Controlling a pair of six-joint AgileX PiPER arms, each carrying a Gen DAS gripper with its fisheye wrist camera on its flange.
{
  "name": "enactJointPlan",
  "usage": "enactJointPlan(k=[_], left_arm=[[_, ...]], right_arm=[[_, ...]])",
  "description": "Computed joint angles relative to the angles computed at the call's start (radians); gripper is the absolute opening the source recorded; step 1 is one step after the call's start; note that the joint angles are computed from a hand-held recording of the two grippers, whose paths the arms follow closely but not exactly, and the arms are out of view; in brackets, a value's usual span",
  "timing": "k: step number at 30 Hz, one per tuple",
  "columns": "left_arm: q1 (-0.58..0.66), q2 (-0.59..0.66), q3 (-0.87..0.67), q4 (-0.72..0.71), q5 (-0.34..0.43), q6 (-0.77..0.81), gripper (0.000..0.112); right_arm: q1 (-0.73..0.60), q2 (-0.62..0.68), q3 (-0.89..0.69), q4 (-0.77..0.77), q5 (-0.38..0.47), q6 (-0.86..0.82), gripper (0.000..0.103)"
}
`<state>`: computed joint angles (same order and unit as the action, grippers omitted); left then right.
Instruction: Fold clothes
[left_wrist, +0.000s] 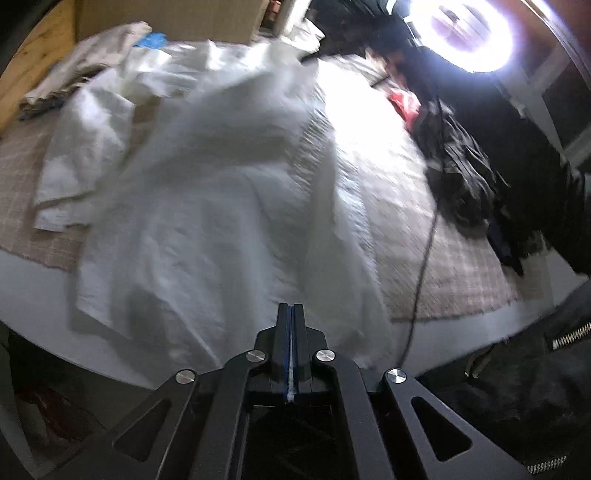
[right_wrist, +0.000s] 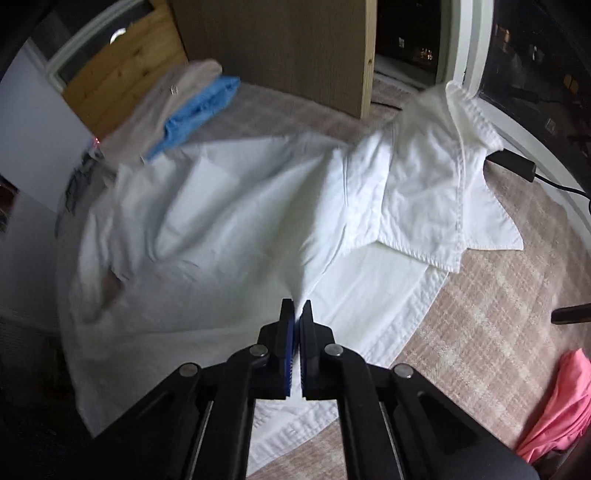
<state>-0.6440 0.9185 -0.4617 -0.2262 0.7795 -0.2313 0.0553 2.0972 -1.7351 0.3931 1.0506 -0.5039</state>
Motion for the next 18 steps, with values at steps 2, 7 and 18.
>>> enactJointPlan(k=[2, 7, 18], left_arm=[[-0.120, 0.033, -0.005, 0.103, -0.017, -0.117, 0.021], [-0.245, 0.162, -0.018, 0.294, -0.039, -0.299, 0.024], [0.126, 0.087, 0.008, -0.026, 0.015, 0.144, 0.000]], right_arm=[[0.007, 0.000, -0.019, -0.018, 0.014, 0.008, 0.003], [0.037, 0.003, -0.022, -0.112, -0.012, 0.051, 0.038], [0.026, 0.039, -0.004, -0.058, 0.017, -0.035, 0.003]])
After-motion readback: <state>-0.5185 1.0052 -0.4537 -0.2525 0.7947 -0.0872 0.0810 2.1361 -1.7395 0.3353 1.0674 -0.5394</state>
